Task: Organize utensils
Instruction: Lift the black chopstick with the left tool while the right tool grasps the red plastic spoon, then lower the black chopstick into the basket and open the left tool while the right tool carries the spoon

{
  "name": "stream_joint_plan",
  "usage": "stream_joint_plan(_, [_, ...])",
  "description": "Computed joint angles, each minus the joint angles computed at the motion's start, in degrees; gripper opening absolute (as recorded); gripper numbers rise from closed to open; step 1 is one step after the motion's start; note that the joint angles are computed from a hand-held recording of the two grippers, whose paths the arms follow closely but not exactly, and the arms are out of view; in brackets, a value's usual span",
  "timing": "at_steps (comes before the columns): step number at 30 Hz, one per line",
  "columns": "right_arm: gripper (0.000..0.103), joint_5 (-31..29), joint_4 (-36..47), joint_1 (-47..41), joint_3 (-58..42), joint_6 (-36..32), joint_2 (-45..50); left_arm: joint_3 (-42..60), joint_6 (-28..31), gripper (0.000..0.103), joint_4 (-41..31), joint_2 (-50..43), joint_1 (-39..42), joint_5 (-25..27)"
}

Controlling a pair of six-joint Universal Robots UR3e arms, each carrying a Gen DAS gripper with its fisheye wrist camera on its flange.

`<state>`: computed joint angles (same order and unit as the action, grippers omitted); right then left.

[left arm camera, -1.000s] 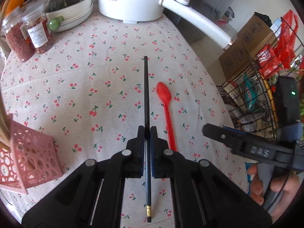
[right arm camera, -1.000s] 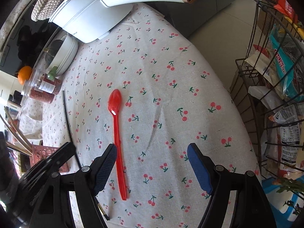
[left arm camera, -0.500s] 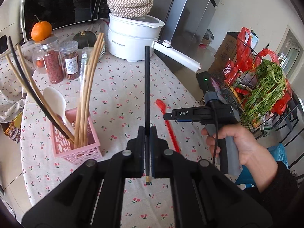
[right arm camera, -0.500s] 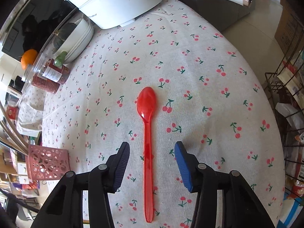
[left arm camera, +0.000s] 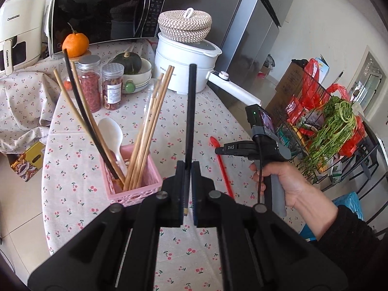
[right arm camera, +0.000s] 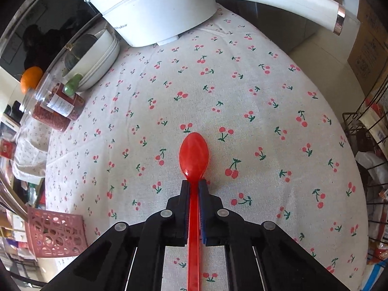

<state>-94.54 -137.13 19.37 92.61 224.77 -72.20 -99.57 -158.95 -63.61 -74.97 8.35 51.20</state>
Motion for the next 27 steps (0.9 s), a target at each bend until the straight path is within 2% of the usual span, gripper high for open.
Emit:
stream_joint_plan(6, [0.007, -1.7, -8.1, 0.8, 7.4, 1.2, -9.0, -0.3, 2.3, 0.006, -2.1, 5.3, 5.2, -5.9])
stream_joint_plan(12, [0.007, -6.4, -13.1, 6.0, 8.1, 1.3, -15.0, -0.4, 2.2, 0.005, -1.5, 11.2, 12.8, -13.6])
stream_joint_plan(15, [0.007, -8.7, -14.5, 8.9, 6.4, 0.7, -15.6, -0.3, 1.7, 0.005, 0.1, 12.6, 16.2, -15.8])
stream_joint_plan(17, [0.007, -10.9, -14.9, 11.2, 4.7, 0.5, -14.9, -0.8, -0.4, 0.005, 4.1, 12.2, 16.4, -14.2])
stream_joint_plan(19, [0.007, -13.9, -15.2, 13.7, 2.3, 0.2, -13.3, -1.9, -2.9, 0.005, 9.7, 10.8, 15.0, -10.2])
stream_joint_plan(27, [0.007, -24.8, -16.3, 22.6, -11.5, -2.7, -3.1, -5.7, -7.4, 0.005, 21.5, 2.8, 10.8, -0.9])
